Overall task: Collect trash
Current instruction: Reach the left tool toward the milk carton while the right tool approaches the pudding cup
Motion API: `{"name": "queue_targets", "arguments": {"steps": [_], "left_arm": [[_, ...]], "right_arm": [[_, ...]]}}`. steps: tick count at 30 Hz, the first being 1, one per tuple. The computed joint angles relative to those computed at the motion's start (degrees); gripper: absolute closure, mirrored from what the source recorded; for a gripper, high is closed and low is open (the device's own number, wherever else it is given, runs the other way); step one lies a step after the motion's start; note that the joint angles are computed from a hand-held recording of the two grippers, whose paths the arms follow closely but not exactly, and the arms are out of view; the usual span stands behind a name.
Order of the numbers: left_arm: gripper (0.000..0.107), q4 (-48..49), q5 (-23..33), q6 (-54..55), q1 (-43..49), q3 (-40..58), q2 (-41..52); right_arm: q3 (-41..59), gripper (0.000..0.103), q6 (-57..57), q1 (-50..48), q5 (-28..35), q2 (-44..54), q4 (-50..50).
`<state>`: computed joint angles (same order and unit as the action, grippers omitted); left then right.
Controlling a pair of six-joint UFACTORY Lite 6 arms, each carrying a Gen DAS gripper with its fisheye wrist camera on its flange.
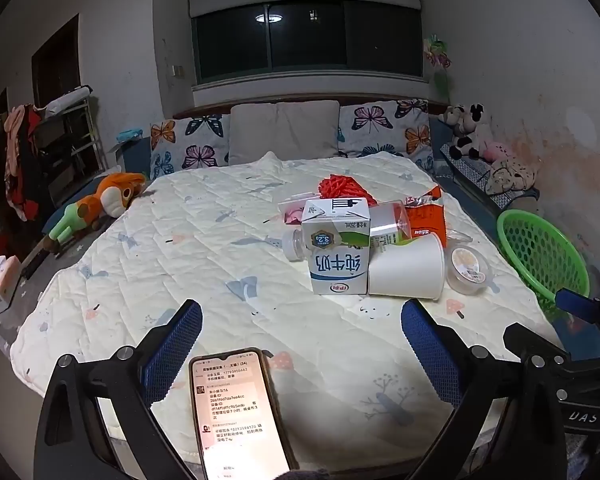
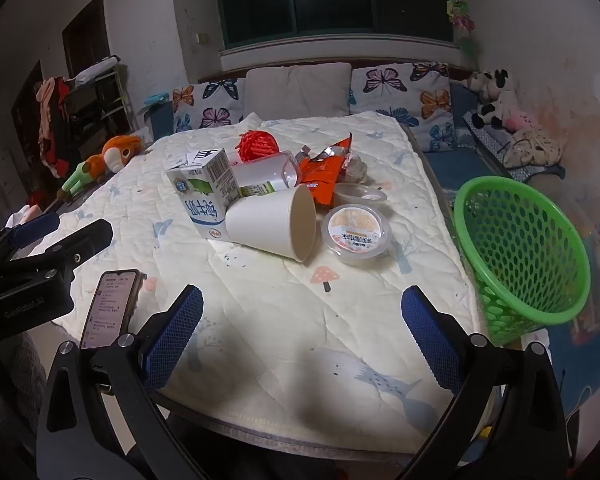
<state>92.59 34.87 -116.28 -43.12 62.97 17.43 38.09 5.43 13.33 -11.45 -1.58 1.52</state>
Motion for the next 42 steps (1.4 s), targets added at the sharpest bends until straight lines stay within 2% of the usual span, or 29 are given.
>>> {"name": "queue_targets", "arguments": {"steps": [33,37,39,42], "left_arm": [[0.01,-0.9,-0.4,-0.2,-0.5,1.3,1.5],[0.01,-0.5,-0.5,-0.6,-0.2,1.8,2.3],[0.01,-0.6,-0.7,-0.5,-0.1,1.7,2.2],[0.01,-0.8,-0.6,-0.2,-0.2,1.9,2.3]], "right_arm": [[1.7,0.005,2.8,-0.6,0.0,1.8,-3.2],[2.2,0.005,4.0,-0.8,0.0,2.4,-4.5],[3.0,0.005,6.8,-2.3,-1.5,4.6,-8.4],[3.3,0.005,6.5,-1.7,-0.3,3.9,-7.5]]}}
